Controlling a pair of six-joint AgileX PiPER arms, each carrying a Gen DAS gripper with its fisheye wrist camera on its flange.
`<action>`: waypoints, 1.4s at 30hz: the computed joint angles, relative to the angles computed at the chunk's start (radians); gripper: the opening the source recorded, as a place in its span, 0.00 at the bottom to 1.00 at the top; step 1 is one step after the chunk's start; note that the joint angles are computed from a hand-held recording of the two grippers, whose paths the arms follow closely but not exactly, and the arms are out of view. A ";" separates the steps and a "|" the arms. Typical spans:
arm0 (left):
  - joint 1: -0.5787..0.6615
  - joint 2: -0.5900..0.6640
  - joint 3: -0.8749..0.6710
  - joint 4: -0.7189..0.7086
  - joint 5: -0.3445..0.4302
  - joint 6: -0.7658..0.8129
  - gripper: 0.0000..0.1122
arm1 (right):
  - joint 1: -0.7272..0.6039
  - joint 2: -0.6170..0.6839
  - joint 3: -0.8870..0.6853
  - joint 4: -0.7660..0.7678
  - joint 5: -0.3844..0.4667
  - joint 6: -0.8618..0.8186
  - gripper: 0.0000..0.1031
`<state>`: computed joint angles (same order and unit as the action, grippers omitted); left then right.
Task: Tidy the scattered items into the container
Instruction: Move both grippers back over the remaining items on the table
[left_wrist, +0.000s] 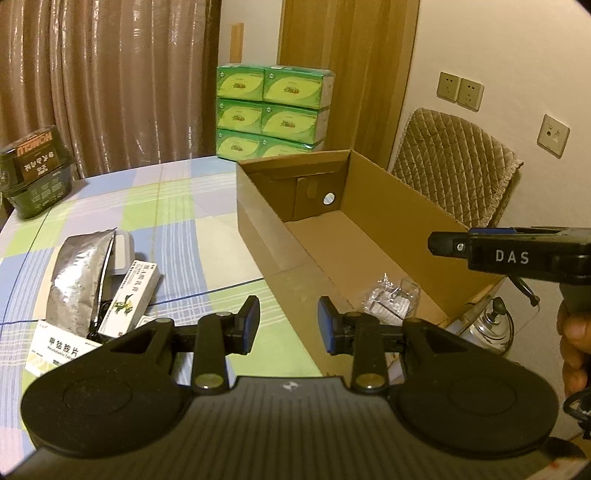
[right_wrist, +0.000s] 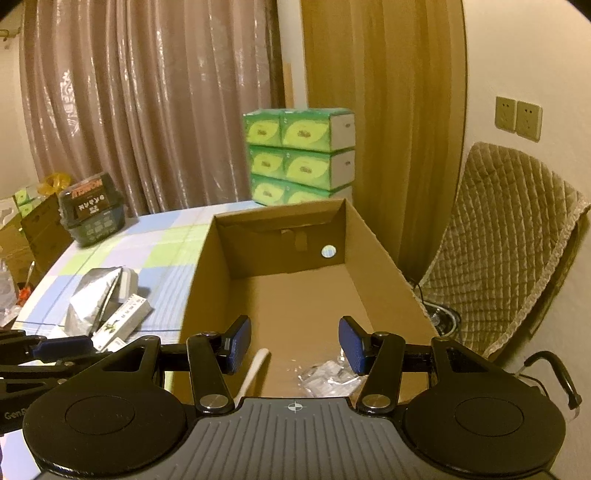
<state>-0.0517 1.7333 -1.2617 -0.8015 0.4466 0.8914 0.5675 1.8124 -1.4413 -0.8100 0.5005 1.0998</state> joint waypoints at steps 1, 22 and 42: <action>0.006 -0.004 0.005 -0.003 0.000 0.004 0.28 | 0.007 0.000 -0.006 -0.002 0.005 0.000 0.49; 0.344 -0.106 0.206 -0.094 0.029 0.232 0.62 | 0.209 0.111 -0.185 0.030 0.025 -0.037 0.79; 0.535 0.094 0.087 -0.070 0.031 0.332 0.84 | 0.261 0.577 -0.700 0.463 0.144 -0.426 0.88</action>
<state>0.4832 1.8269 -1.1743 -0.8710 0.4774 1.2236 0.8288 2.3897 -2.1408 -0.3468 0.6442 0.6741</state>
